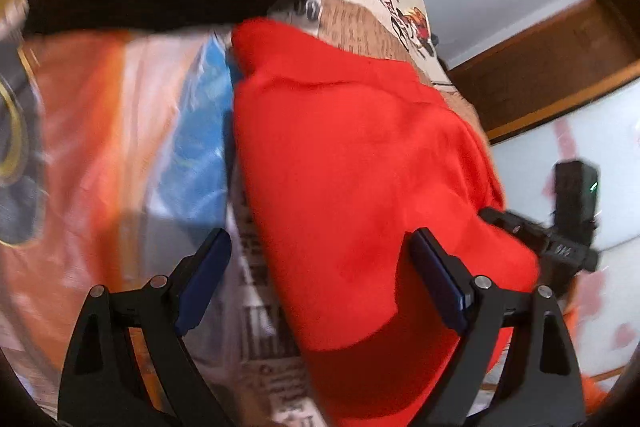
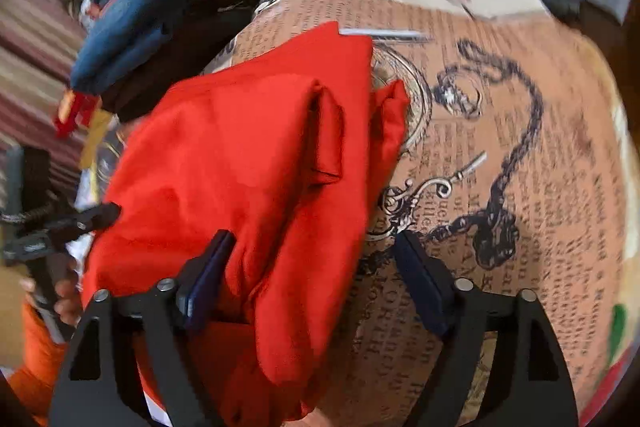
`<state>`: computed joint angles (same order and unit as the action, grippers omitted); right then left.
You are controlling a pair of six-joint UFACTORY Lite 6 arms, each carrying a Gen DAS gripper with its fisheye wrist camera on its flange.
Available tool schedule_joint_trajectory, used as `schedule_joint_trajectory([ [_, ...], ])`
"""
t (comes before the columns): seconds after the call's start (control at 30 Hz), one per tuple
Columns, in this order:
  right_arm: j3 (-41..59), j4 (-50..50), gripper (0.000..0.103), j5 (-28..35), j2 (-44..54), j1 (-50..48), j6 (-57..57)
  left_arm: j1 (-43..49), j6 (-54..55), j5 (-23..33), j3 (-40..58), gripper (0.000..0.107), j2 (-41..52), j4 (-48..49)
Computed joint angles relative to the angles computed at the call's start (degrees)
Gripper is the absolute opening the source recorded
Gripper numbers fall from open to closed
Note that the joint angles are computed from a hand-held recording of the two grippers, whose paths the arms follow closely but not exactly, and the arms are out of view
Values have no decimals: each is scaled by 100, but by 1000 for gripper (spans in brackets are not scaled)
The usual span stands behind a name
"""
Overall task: Fold large clothes
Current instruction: 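Grasp the red jacket bundle with both tools and lift it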
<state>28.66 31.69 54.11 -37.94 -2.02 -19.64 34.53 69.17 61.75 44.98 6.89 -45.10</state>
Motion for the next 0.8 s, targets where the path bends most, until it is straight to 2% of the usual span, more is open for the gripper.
schedule_joint_trajectory([
  [0.17, 155, 434, 80, 73, 558, -155, -430, -138, -29, -35, 99, 91, 281, -201],
  [0.4, 525, 803, 83, -235, 1584, 58, -710, -396, -97, -81, 220, 91, 387, -458],
  [0.43, 524, 845, 84, -224, 1610, 46, -774, -405, -58, -98, 224, 90, 413, -502],
  [0.5, 511, 1001, 82, -193, 1673, 19, -920, -369, 23, -4, 219, 81, 445, -596],
  [0.53, 499, 1170, 73, -124, 1696, -77, -1060, -324, 6, -2, 203, 79, 444, -634],
  [0.63, 463, 1517, 48, 167, 1757, -420, -1325, -61, -17, 181, 279, 60, 544, -644],
  [0.67, 451, 1589, 43, 243, 1741, -529, -1420, 83, -26, 340, 361, 51, 603, -614],
  [0.7, 418, 1654, 34, 306, 1687, -617, -1484, 189, -4, 483, 425, 43, 637, -595],
  [0.8, 389, 1777, 25, 674, 1331, -916, -1461, 405, 23, 910, 541, 32, 479, -474],
])
